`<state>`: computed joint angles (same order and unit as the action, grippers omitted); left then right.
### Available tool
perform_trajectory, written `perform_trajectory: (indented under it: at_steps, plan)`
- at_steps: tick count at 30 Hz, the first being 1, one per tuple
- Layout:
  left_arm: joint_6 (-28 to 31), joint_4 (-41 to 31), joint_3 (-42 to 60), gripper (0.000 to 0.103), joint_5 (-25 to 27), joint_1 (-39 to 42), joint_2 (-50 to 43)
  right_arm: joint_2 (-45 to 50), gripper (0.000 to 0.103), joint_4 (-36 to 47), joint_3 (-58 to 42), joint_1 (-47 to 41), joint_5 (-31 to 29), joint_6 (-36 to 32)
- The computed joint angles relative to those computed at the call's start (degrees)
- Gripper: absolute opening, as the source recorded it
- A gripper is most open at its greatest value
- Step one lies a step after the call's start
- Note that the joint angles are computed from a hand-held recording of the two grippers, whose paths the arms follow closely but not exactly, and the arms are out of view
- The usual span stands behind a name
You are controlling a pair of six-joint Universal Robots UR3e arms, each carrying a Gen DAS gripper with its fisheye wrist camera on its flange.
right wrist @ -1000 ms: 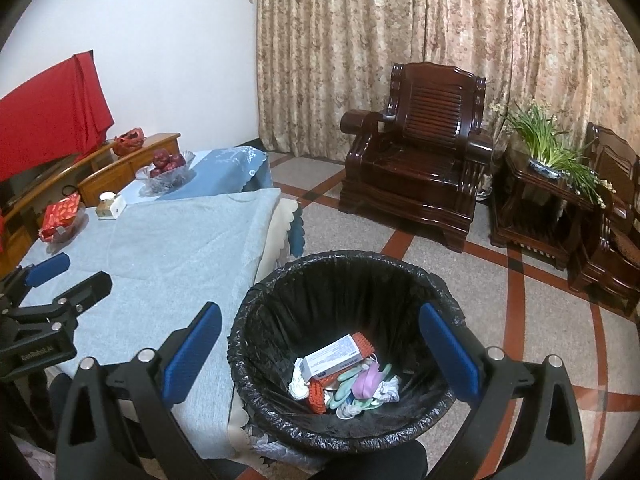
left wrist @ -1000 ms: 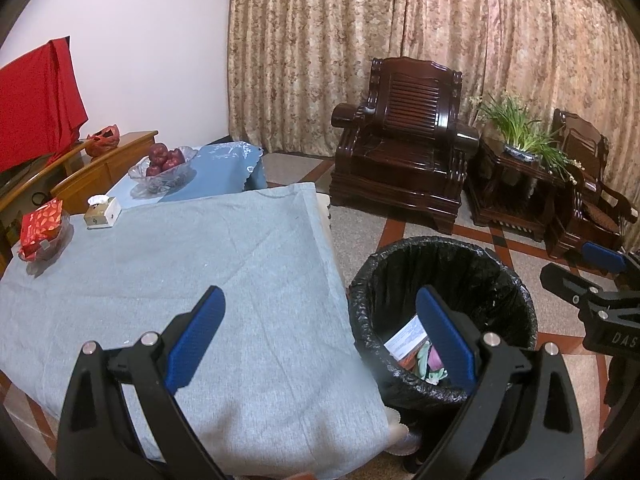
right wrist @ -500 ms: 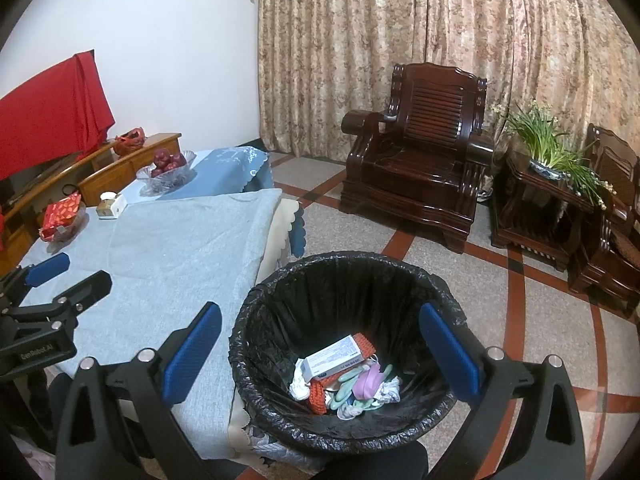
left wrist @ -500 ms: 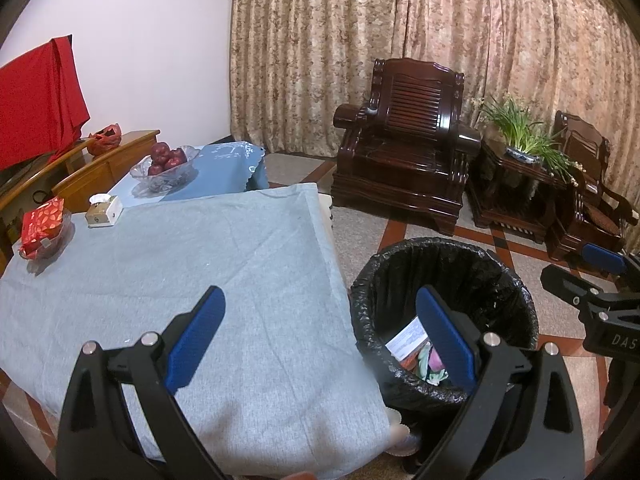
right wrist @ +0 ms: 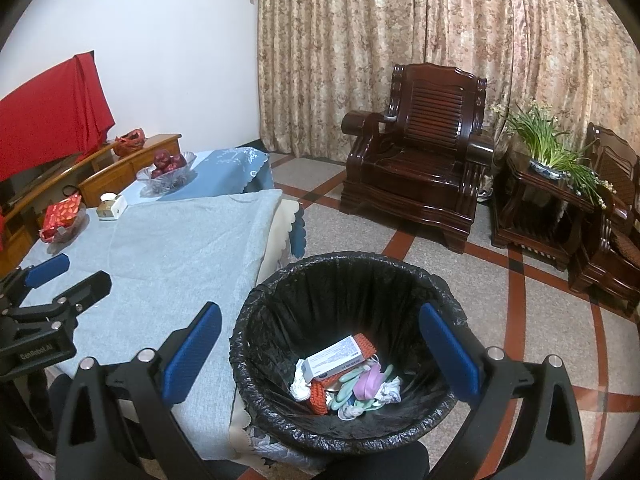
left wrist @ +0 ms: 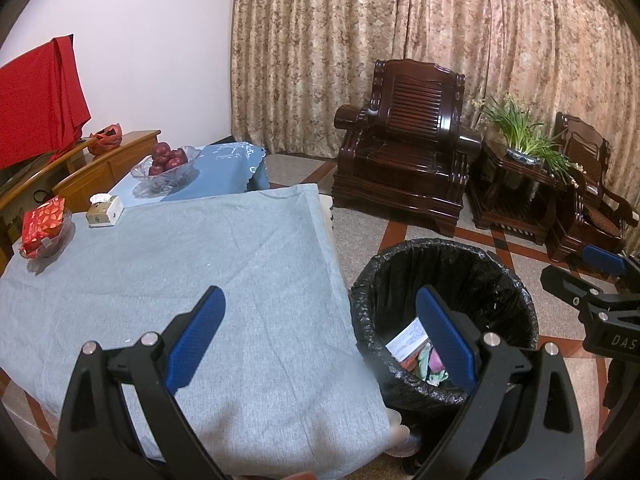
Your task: Collect trash
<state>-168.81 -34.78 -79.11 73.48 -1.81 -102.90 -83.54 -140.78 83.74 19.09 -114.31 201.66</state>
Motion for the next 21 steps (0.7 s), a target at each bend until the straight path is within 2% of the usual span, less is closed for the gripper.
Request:
perform_trajectory:
  at_steps: [21]
  plan:
    - [0.06, 0.42, -0.49, 0.094, -0.23, 0.16, 0.03, 0.63, 0.097, 0.06, -0.65, 0.36, -0.28, 0.19]
